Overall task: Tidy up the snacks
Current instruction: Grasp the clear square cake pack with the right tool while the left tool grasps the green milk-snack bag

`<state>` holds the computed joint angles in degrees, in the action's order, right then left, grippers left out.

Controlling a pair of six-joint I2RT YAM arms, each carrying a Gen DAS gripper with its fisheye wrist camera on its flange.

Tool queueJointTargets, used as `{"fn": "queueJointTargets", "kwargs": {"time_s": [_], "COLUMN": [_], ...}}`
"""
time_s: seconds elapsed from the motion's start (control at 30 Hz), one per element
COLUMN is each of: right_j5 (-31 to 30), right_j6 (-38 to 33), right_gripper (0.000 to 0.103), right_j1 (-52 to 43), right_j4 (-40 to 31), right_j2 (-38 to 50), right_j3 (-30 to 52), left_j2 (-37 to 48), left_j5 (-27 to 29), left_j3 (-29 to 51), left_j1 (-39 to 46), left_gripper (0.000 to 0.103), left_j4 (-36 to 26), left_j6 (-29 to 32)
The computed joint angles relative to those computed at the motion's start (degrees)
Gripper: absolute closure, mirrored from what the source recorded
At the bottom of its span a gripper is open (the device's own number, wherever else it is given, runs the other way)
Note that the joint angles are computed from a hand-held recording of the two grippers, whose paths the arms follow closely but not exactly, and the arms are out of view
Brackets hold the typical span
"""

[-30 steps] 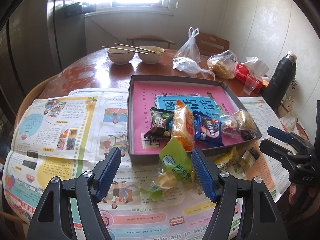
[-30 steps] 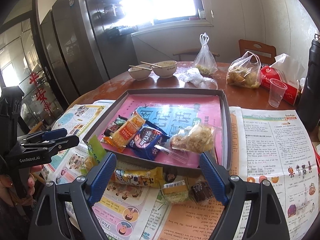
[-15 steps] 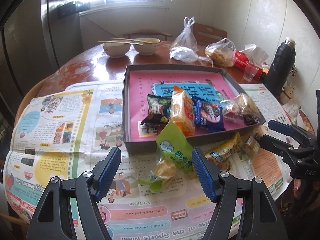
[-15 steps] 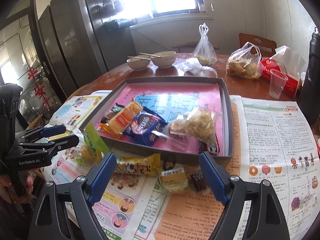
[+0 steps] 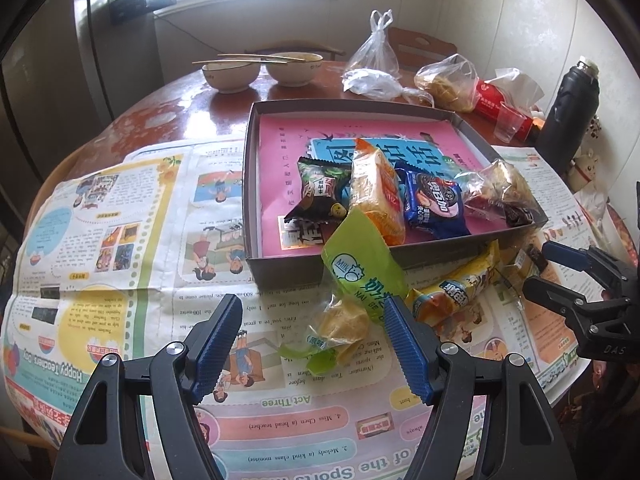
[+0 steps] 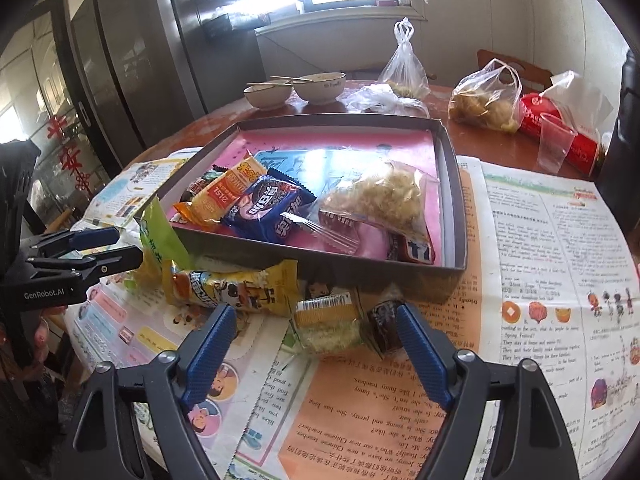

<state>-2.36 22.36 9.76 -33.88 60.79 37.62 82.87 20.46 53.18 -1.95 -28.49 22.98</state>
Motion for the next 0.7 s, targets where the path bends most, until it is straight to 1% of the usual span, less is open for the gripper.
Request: {"fn": "queueJointTargets", "kwargs": {"time_s": [0.1, 0.2, 0.33, 0.4, 0.47, 0.57, 0.7], "right_j5": [0.09, 0.22, 1.47, 3.61, 4.15, 5.33, 5.36], "right_j6": [-0.36, -0.85, -0.56, -0.63, -0.73, -1.11, -0.96], "right_gripper": [0.032, 0.035, 0.037, 0.037, 0.037, 0.042, 0.053], "right_j1": [0.55, 1.65, 3.15, 4.07, 3.86, 4.34, 4.73], "right_j4": [0.33, 1.06, 1.67, 1.37, 1.36, 1.80, 3.01], "right_j2": [0.01, 0.77, 2.23, 3.12, 3.76, 3.79, 4.62], "right_j3": [-0.04, -0.23, -0.35, -0.15, -0.34, -0.79, -1.29], "left_j2": [0.38, 0.60, 0.90, 1.17, 1.53, 1.77, 2.11], "left_j5": [0.02, -0.06, 0.03, 0.01, -0.03, 0.08, -0.24], "left_j3": [0.10, 0.16, 0.19, 0.29, 0.39, 0.32, 0.13], "left_j1": [0.03, -0.02, -0.04, 0.01, -0.02, -0.18, -0.80], "left_gripper": [0.028, 0.028, 0.028, 0.028, 0.028, 0.028, 0.028], "left_j4": [0.04, 0.07, 0.14, 0.17, 0.25, 0.33, 0.46], "left_j6": [0.00, 0.03, 0.25, 0.24, 0.28, 0.54, 0.72]}}
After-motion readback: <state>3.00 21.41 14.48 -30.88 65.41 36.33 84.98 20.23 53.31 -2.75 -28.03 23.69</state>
